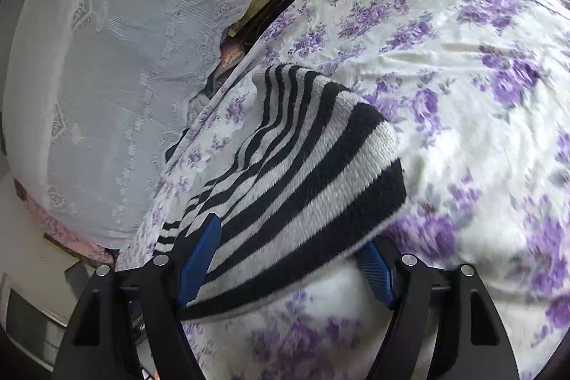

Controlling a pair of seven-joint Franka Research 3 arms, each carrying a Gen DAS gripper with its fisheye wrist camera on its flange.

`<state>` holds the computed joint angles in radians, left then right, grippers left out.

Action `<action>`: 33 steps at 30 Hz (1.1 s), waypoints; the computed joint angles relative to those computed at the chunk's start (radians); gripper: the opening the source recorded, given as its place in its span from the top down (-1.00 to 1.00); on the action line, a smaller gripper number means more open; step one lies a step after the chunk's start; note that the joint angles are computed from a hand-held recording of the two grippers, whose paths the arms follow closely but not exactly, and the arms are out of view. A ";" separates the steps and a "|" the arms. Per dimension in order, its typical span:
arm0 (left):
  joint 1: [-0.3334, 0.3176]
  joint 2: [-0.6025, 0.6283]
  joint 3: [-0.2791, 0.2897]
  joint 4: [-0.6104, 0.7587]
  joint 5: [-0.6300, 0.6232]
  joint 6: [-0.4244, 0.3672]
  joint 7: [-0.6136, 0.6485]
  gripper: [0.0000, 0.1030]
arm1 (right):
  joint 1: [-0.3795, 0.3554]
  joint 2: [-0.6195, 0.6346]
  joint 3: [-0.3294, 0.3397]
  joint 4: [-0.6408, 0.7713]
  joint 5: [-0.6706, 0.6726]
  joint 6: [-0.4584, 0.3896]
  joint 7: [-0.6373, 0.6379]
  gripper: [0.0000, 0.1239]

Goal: Fold small clothes

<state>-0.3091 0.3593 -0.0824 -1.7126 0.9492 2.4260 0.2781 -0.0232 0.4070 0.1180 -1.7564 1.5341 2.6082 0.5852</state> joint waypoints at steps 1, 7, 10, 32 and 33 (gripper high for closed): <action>-0.003 0.000 0.001 0.001 0.006 -0.005 -0.002 -0.92 | 0.012 0.017 -0.002 0.025 -0.010 0.028 0.025 -0.22; -0.004 0.002 0.002 0.003 0.013 -0.009 -0.005 -0.92 | 0.055 0.102 0.016 0.144 -0.107 0.182 0.185 -0.20; -0.004 0.002 0.002 0.002 0.013 -0.008 -0.008 -0.92 | 0.045 0.133 0.055 0.174 -0.102 0.257 0.197 0.17; 0.032 0.038 -0.012 0.063 -0.049 -0.071 0.022 -0.92 | -0.008 0.153 0.054 0.195 0.106 0.124 0.053 0.45; 0.044 0.036 -0.009 0.050 -0.069 -0.031 0.021 -0.92 | -0.011 0.154 0.056 0.195 0.103 0.121 0.055 0.49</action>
